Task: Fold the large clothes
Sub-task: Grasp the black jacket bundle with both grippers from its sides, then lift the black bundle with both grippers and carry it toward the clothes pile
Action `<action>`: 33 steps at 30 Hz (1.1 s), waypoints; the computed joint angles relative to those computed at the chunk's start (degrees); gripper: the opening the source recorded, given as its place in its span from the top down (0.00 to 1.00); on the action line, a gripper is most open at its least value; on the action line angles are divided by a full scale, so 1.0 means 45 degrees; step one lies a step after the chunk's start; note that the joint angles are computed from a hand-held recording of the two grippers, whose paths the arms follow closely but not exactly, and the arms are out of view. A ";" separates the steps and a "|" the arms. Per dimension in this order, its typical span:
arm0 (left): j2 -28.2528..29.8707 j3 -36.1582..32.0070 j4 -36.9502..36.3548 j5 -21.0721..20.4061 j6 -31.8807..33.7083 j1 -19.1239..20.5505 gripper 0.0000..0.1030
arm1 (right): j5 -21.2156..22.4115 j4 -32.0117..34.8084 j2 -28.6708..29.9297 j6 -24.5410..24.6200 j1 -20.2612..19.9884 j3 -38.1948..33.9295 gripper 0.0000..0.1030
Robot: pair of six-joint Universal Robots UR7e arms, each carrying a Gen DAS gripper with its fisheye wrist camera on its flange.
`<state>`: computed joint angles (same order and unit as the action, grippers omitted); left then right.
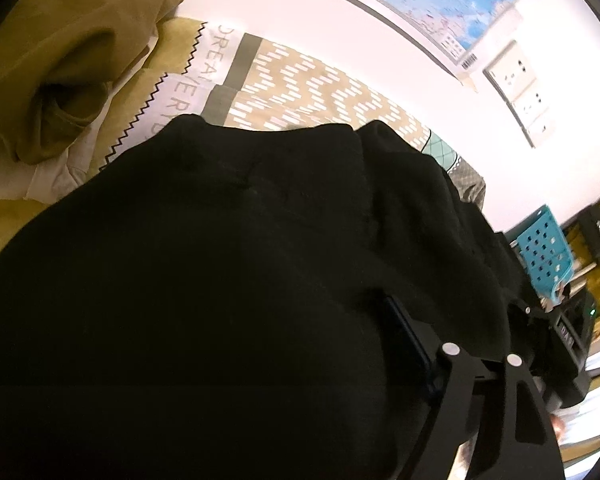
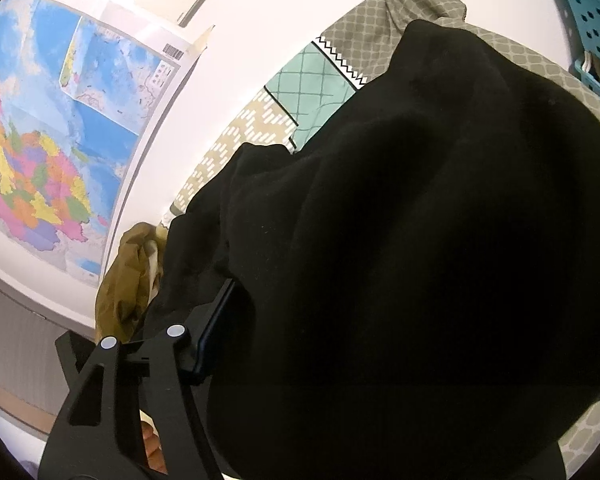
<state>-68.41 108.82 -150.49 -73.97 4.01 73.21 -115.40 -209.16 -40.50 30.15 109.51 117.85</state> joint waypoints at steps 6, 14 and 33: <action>0.0116 -0.0191 0.0220 -0.0281 -0.0049 0.0047 0.17 | 0.0060 -0.0059 0.0162 0.0010 0.0043 -0.0292 0.20; 0.0194 -0.0232 0.0248 0.0526 0.0047 -0.0177 0.47 | 0.1183 -0.0359 -0.0028 -0.0070 -0.0396 0.0196 0.62; 0.0382 -0.0265 0.0087 0.0767 0.0607 -0.0321 0.48 | 0.1529 0.0630 -0.0233 -0.0403 -0.0395 -0.0109 0.66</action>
<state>-66.69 107.63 -150.10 -70.52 6.75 71.77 -108.51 -206.33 -41.55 28.33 107.73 117.36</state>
